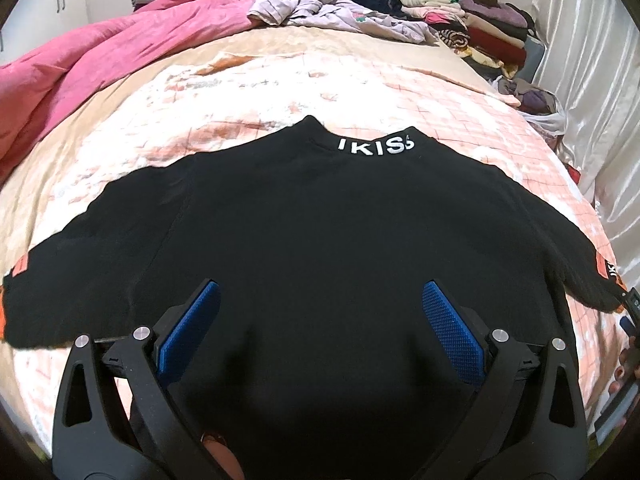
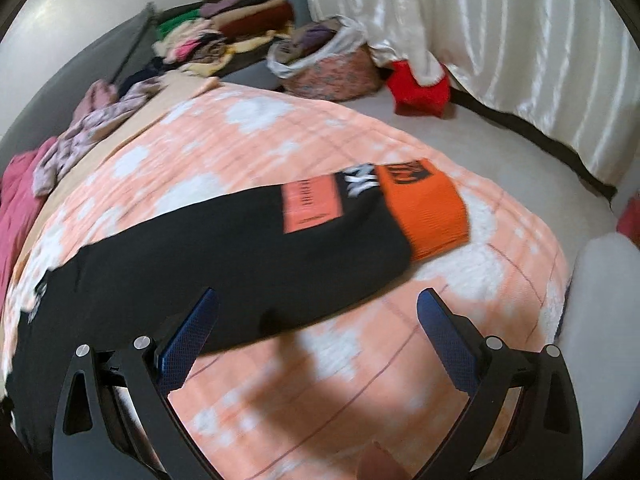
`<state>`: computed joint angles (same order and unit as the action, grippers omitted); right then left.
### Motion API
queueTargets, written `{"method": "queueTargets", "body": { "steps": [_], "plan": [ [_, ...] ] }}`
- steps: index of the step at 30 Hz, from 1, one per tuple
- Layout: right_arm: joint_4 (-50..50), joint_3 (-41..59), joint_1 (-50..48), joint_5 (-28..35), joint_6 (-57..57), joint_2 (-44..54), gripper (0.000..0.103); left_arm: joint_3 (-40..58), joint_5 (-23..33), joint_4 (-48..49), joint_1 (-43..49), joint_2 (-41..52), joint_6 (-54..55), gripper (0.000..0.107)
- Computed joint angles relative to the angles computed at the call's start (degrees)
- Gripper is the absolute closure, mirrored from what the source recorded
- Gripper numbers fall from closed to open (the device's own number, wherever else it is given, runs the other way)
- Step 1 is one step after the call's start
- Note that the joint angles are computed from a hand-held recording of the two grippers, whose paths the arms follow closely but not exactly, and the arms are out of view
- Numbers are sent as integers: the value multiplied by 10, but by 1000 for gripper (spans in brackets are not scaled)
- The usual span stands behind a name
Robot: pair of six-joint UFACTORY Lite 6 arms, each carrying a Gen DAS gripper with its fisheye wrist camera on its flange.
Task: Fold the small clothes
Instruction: 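Move the right tool to the orange sleeve cuff and grasp it, then lift the cuff with the right tool across the shirt while the left tool takes it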
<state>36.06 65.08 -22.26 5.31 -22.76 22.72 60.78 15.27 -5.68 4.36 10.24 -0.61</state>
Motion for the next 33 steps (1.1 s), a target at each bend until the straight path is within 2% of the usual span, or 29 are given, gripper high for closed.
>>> {"method": "queueTargets", "body": {
  "steps": [5,9,12,13,14,16,17,19,25,33],
  "plan": [
    [170,70,-47,38,-152,80,4,36,8,10,-7,30,-11,12],
    [390,121,-82,77,-345,134,4,62,11,7,-10,53,-6,12],
    [476,153,-99,97,-413,163,6,80,10,-12,-7,71,15,12],
    [498,158,-105,104,-433,167,15,85,10,-14,-6,77,17,12],
    [510,162,-107,105,-443,170,34,89,8,-24,-4,83,28,12],
    [528,170,-120,127,-454,175,51,98,13,-47,1,91,51,12],
    [537,180,-133,155,-456,185,66,102,16,-71,6,95,76,12],
    [551,176,-145,174,-464,181,79,107,17,-85,9,99,93,12],
    [635,108,-127,192,-570,101,84,128,39,-154,33,107,177,12],
    [661,37,-24,159,-570,-39,85,178,100,-220,75,121,306,12]
  ]
}}
